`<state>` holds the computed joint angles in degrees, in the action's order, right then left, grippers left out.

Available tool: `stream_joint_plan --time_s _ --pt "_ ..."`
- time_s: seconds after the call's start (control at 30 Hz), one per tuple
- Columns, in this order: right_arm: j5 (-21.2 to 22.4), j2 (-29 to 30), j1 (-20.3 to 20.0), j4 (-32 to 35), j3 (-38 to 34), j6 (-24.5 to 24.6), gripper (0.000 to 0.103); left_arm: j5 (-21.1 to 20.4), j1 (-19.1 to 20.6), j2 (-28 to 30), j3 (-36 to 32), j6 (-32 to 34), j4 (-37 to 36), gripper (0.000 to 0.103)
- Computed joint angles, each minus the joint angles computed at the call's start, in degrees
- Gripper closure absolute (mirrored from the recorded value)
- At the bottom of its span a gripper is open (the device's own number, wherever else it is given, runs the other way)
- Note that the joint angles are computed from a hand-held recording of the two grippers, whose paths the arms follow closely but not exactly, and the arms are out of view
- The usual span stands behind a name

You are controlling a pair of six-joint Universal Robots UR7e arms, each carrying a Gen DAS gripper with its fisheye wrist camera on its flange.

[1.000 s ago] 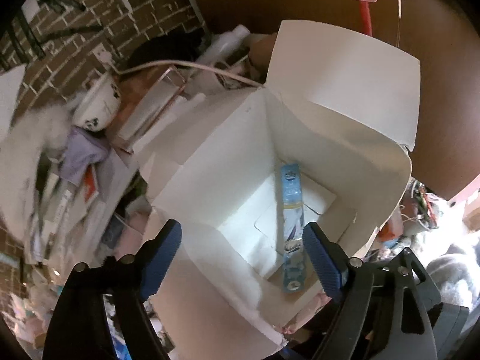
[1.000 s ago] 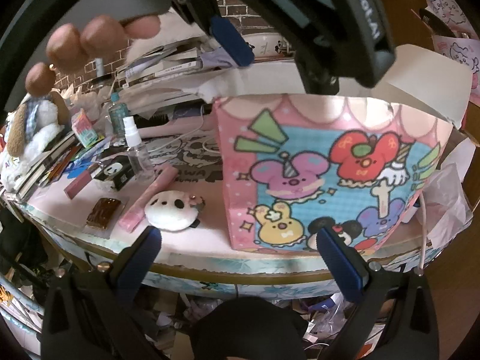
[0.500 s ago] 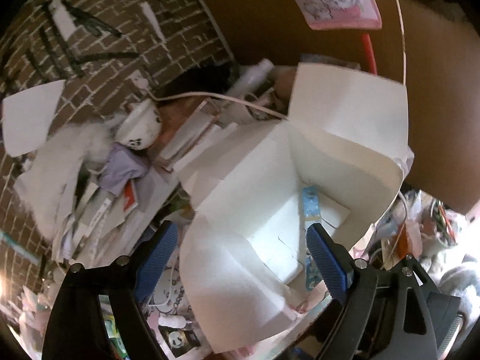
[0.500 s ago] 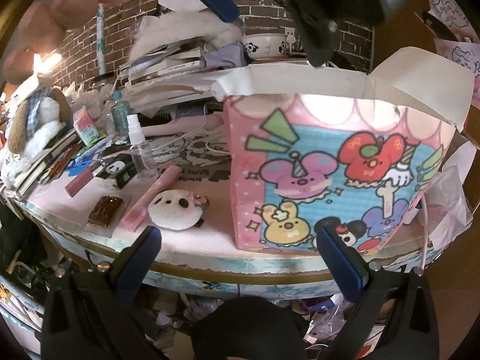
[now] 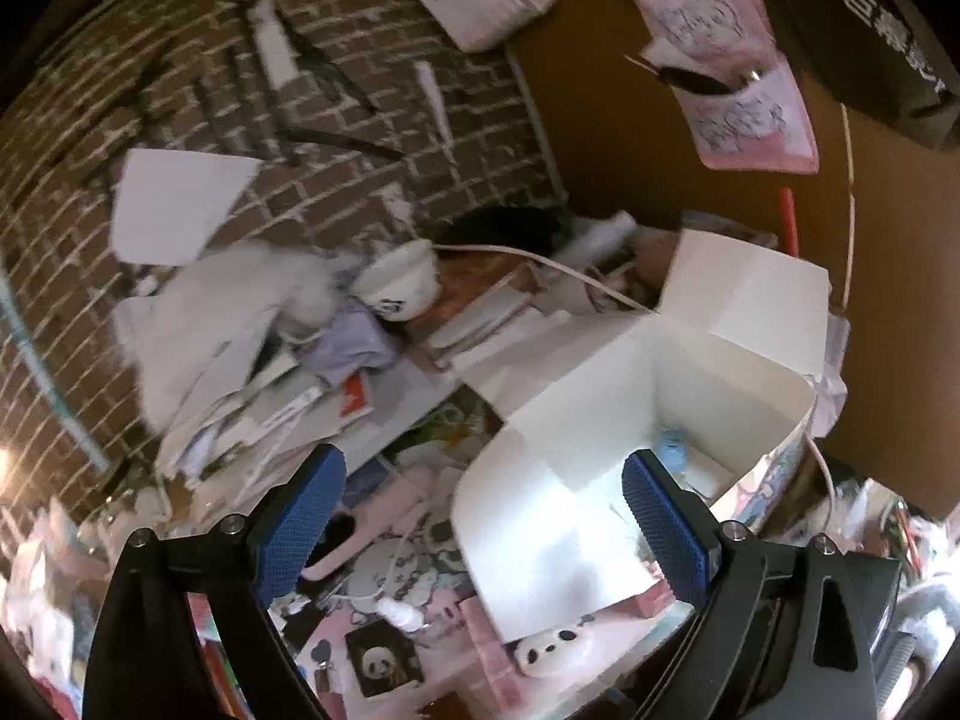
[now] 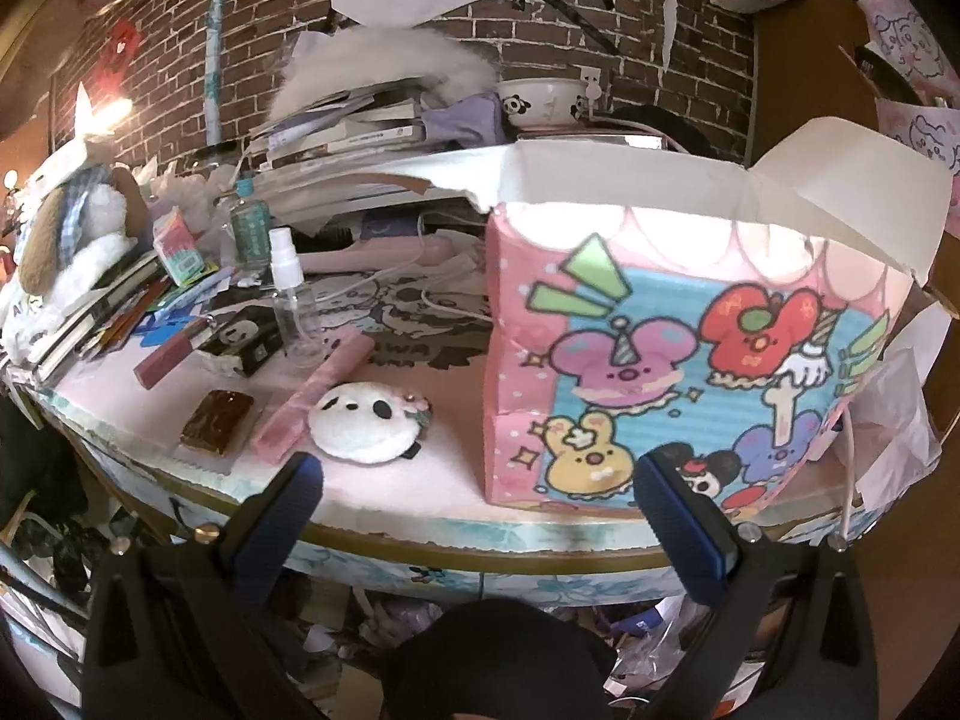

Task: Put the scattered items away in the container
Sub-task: 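Move the left gripper back over the desk toward the pink stick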

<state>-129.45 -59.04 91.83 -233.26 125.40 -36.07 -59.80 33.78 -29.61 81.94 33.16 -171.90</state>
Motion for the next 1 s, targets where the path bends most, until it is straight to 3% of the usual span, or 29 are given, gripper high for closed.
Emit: stream_joint_plan --time_s 0.4,1.0 --pt "-0.32 1.73 0.73 -1.81 -0.45 -2.09 0.000 4.98 1.92 -3.26 9.34 -1.55 -17.76 0.006" --pt "1.93 3.12 0.77 -1.03 -0.44 -2.57 0.000 8.52 7.96 -5.06 15.82 -6.78 -25.08 0.006"
